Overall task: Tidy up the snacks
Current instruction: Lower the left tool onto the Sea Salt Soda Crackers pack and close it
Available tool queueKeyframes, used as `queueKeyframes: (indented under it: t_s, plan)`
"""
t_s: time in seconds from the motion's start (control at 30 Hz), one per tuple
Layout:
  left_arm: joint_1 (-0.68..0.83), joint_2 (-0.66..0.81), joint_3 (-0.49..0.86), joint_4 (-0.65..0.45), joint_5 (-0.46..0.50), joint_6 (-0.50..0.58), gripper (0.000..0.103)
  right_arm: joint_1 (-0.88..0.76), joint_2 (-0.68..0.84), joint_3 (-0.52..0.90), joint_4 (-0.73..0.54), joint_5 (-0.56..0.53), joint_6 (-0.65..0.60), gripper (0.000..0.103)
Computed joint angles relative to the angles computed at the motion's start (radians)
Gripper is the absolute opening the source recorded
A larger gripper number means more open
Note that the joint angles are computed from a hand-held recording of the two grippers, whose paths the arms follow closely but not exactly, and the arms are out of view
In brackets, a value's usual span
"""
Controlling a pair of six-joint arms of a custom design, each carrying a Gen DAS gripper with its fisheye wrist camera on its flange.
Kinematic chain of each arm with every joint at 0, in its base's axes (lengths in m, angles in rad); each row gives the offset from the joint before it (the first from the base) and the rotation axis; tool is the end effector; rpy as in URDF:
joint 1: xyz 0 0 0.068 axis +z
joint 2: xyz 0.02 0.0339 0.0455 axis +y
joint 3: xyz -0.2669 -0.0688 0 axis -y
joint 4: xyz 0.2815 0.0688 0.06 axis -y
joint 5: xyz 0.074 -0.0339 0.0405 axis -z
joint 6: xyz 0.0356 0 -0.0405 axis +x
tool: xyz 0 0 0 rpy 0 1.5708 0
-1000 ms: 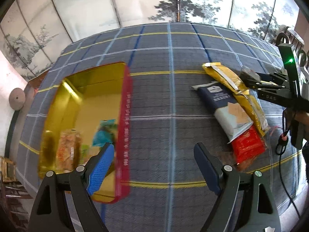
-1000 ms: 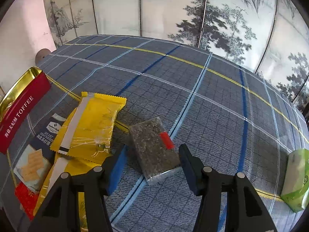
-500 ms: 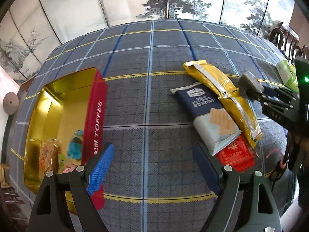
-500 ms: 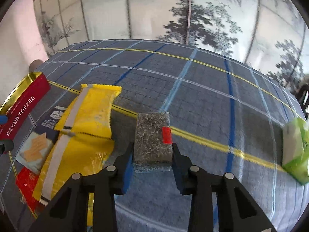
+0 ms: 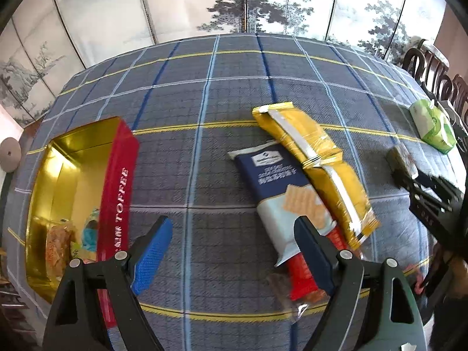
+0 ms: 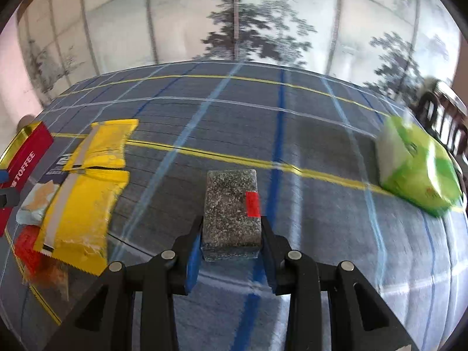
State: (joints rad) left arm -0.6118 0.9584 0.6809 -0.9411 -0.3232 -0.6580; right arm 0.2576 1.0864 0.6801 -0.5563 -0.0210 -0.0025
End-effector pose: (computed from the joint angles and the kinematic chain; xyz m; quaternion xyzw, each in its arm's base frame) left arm 0.1628 -0.1004 0.2113 -0.0506 0.9708 0.0250 0.2332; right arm 0.2325 0.0620 0.2036 -0.1268 0.9456 0.0480 0.2957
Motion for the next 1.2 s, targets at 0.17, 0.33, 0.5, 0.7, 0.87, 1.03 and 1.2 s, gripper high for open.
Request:
queueKeyframes:
  t_s: [0.17,0.33,0.5,0.7,0.87,1.03,1.2]
  plan:
    - [0.029,0.065,0.031,0.047,0.045,0.002,0.084,-0.046,-0.039,-0.022,-0.016,-0.007,0.018,0.036]
    - [0.037,0.169,0.074,0.096,0.075,0.004,0.084,-0.047,-0.043,-0.027,-0.016,-0.004,0.013,0.036]
    - [0.031,0.268,0.098,0.127,0.056,-0.011,0.084,-0.056,-0.050,-0.030,-0.017,-0.020,0.015,0.036]
    - [0.047,0.252,0.066,0.149,0.057,0.013,0.085,-0.077,-0.048,-0.031,-0.014,-0.047,0.006,0.037]
    - [0.072,0.226,0.031,0.135,0.039,0.038,0.076,-0.084,-0.046,-0.030,-0.013,-0.054,0.007,0.037]
    - [0.111,0.196,0.000,0.159,0.066,0.075,0.076,-0.083,-0.046,-0.029,-0.013,-0.053,0.006,0.037]
    - [0.121,0.174,-0.022,0.183,0.080,0.094,0.075,-0.081,-0.045,-0.030,-0.012,-0.050,0.006,0.037]
